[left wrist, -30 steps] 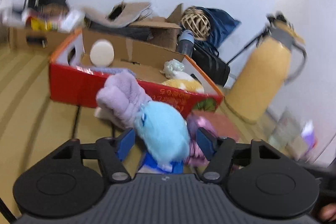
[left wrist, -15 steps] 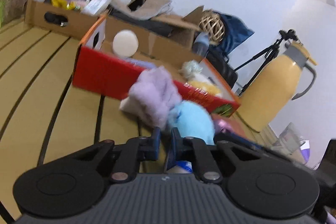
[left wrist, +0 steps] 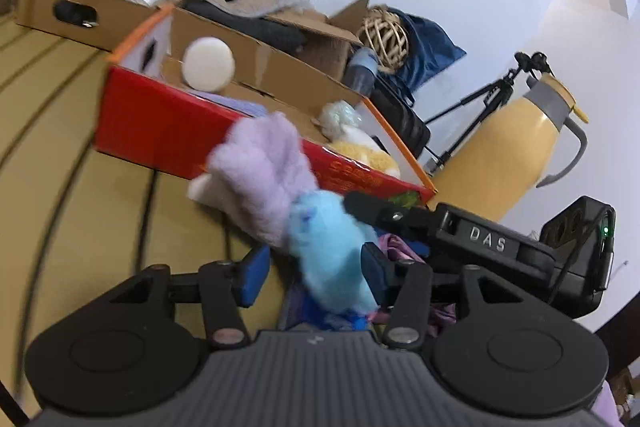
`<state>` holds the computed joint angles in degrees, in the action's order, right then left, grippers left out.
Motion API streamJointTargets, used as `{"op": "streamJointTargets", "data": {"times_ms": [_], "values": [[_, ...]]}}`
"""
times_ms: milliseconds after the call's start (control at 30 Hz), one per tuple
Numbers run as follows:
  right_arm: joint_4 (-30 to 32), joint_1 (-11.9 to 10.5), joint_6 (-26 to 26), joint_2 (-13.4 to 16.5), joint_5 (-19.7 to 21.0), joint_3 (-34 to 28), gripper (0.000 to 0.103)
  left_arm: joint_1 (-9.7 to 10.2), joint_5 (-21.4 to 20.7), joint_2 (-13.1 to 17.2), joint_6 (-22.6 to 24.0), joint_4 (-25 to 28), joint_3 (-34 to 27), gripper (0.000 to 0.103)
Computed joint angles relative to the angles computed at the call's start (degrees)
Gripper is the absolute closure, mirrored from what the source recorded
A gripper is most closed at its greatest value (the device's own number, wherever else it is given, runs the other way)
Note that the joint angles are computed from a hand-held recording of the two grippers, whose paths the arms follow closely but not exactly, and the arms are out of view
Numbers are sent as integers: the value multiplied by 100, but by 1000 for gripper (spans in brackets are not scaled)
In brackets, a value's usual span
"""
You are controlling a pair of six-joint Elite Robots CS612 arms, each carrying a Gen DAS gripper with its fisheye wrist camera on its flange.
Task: Organize soft objects
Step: 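Grasp the light blue plush with both grippers and lift it, then carry the light blue plush into the box and open both grippers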
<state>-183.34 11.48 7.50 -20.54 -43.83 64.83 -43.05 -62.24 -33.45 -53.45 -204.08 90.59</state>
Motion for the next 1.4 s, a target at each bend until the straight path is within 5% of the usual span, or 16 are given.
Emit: {"op": "streamJointTargets", "data": {"times_ms": [100,233,333,467,633,800,933,1100,1200,1400], "values": [[303,-53,-232,6,347,-22,39,14,5,76,-59,215,-175,58],[275,-106,-143,66,679,-58,55,36,-119,141,-74,48,-208,64],[-209,-112,-10,90,793,-10,78,-22,118,151,-49,-219,-140,66],[-594,-105,-267,-67,960,295,95,-153,473,87,264,-742,95,67],[-520,-42,-553,-248,1054,648,96,-220,513,-68,148,-694,463,67],[-661,51,-651,-323,575,830,90,-185,562,-116,-171,-487,613,66],[-1469,100,-474,-397,-183,1009,82,-159,516,-131,-296,-401,645,65],[-2651,-22,-9,-399,-82,1134,79,-146,503,-105,-259,-388,627,64],[-2358,-50,-279,-420,238,1194,76,-122,434,-69,-264,-430,618,61],[-1260,75,-863,-466,110,1244,68,-100,351,-99,-478,-411,672,49]]}}
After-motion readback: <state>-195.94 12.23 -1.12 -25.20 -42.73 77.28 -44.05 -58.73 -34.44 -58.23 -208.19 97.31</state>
